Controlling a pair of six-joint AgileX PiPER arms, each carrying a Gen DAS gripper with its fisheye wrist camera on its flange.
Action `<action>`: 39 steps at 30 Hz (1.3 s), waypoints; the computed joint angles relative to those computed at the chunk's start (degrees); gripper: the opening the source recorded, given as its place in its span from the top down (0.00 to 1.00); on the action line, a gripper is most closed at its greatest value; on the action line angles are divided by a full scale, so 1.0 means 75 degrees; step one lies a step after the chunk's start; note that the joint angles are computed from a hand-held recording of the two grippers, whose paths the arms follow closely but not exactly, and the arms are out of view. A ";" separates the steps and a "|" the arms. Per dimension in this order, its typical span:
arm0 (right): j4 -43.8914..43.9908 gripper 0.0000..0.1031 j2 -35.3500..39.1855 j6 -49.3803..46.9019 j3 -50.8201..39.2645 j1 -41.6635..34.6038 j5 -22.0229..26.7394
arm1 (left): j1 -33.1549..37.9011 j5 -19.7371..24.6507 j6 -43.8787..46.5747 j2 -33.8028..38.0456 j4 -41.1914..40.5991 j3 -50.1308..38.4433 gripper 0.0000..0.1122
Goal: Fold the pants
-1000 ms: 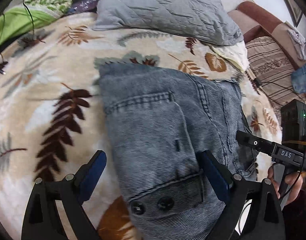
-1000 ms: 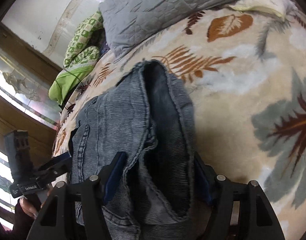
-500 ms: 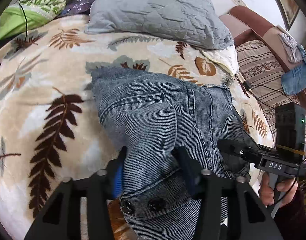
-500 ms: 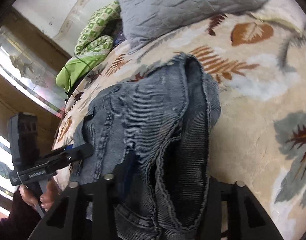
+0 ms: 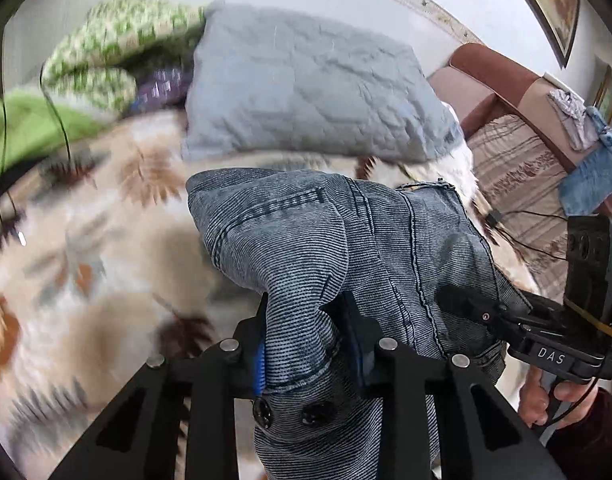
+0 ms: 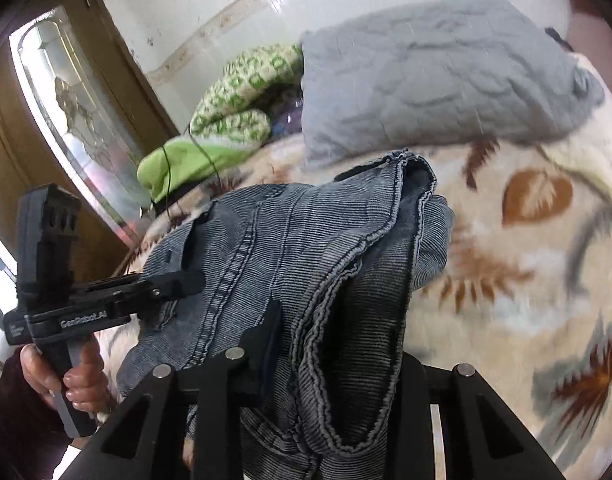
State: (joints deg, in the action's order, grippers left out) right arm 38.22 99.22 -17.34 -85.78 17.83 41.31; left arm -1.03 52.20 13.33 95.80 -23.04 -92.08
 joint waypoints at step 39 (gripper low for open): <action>-0.8291 0.31 -0.3575 0.7437 0.0348 0.3765 0.0193 | -0.4322 0.1905 -0.6450 -0.4614 0.8971 0.0856 0.10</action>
State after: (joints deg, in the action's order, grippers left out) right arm -23.97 72.41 38.44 -83.17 46.07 42.76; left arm -33.44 66.49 -35.04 61.19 44.24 -85.67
